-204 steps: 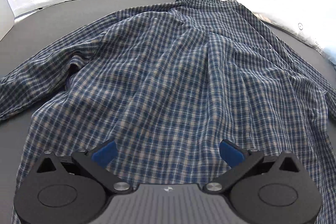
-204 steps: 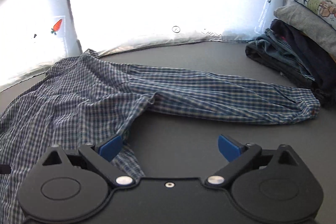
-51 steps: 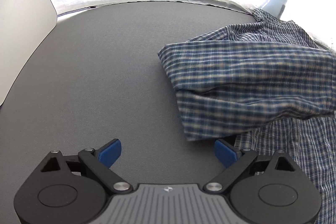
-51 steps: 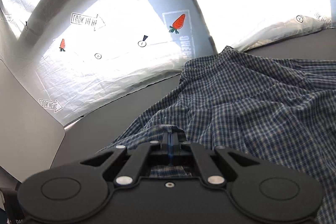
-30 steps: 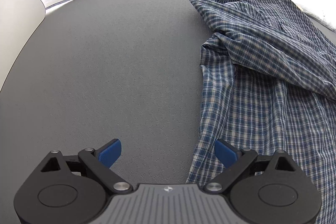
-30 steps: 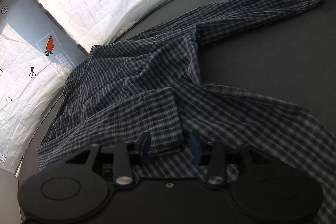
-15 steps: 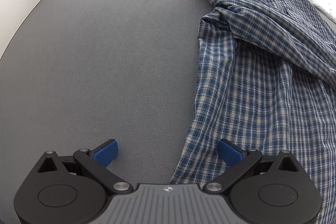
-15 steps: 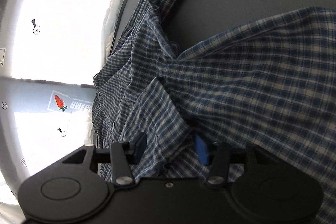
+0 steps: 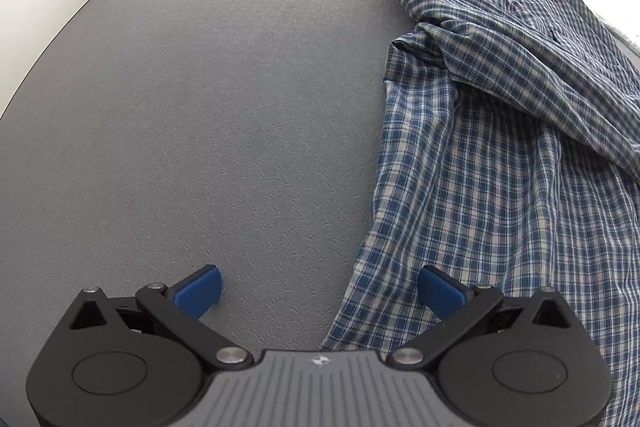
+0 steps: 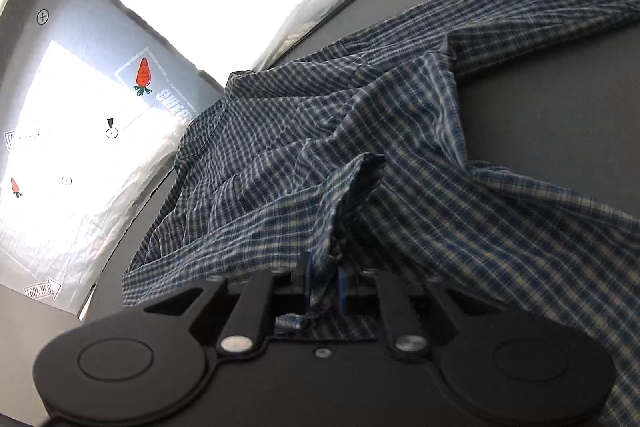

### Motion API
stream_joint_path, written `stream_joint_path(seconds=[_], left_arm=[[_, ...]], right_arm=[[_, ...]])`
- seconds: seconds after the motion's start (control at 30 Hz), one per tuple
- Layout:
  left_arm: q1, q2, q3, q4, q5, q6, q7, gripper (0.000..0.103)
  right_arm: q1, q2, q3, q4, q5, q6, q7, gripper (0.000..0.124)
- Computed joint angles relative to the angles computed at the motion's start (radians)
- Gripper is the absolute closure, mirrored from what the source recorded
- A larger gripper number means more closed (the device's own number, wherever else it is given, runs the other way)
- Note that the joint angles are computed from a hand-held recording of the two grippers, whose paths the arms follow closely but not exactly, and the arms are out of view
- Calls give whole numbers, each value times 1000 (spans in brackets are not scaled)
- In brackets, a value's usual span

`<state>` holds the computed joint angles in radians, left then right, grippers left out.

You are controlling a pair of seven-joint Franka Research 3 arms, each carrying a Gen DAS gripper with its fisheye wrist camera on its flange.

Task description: Fold clothes

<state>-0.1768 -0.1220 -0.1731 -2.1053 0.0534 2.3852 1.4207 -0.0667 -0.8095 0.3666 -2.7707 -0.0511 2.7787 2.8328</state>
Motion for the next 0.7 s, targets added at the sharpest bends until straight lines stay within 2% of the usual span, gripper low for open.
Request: stream_joint_path(seconds=[0.07,0.17,0.2,0.3,0.43,0.5,0.57,0.7], left_arm=[[3,7,-9,13,27,-14,-57,0],[0,22,-23,61,70,-92,-141,0],[-5,4,-25,51,69,-81,-148,1],[-25,-71,-41,0,86,-27,-191,0],[-62,-142,-69,-43,114,-8,-273,0],[-89,-152,-82,-63,111,-15,-300,0],[-101,-121,-119,-48,159,-69,-368,0],[-148,-98,-130,-60,154,-89,-444,1]], right_arm=[[9,0,-23,26,-25,-36,-60,114],[46,-19,-86,42,-50,-85,-193,115],[55,-19,-108,47,-57,-89,-246,115],[63,-16,-159,51,-54,-66,-374,115],[64,-16,-211,47,-26,-14,-517,115],[70,-12,-239,43,-10,10,-590,116],[78,-7,-267,41,9,24,-657,116],[89,-4,-326,37,51,38,-785,116]])
